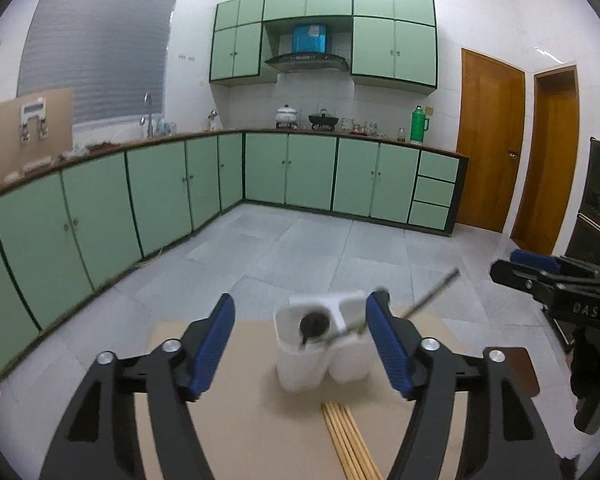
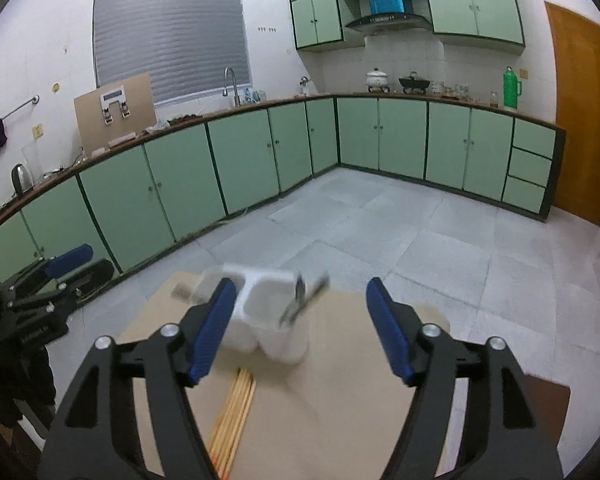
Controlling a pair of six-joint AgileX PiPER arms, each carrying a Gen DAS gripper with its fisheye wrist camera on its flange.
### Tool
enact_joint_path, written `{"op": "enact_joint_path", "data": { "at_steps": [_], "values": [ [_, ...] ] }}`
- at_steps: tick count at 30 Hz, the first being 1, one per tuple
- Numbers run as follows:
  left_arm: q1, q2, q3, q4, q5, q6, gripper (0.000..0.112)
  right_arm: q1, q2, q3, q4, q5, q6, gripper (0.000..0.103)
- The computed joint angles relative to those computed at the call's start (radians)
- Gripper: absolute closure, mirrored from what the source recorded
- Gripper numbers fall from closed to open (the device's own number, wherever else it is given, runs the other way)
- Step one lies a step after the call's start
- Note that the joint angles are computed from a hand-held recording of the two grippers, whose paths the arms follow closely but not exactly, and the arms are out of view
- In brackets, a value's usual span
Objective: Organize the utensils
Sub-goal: 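Open both grippers to drop the black chopsticks into the holder, then move both grippers back over the wooden chopsticks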
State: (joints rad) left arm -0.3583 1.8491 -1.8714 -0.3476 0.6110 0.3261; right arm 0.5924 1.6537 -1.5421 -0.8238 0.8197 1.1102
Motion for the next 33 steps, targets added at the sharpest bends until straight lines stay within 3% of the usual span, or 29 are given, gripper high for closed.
{"op": "enact_joint_path", "data": {
  "at_steps": [5, 9, 14, 18, 22, 33],
  "values": [
    [0.038, -0.143, 0.313, -0.104, -0.053, 0.092, 0.041, 0.123, -0.09, 0.245, -0.106, 0.016, 0.251, 0.026],
    [0.045, -0.214, 0.508, -0.089, -0.102, 0.099, 0.041, 0.233, -0.081, 0.342, -0.153, 0.07, 0.408, 0.025],
    [0.045, -0.264, 0.703, -0.069, -0.146, 0.122, 0.041, 0.339, -0.041, 0.418, -0.163, 0.06, 0.591, 0.025],
    [0.038, -0.281, 0.794, -0.014, -0.185, 0.099, 0.041, 0.407, 0.009, 0.441, -0.162, 0.075, 0.666, 0.025],
    [0.042, -0.291, 0.859, 0.017, -0.198, 0.089, 0.041, 0.443, 0.055, 0.452, -0.134, 0.035, 0.697, 0.027],
    [0.032, -0.324, 0.951, 0.049, -0.228, 0.067, 0.039, 0.485, 0.17, 0.416, -0.085, 0.009, 0.681, 0.044]
  ]
}}
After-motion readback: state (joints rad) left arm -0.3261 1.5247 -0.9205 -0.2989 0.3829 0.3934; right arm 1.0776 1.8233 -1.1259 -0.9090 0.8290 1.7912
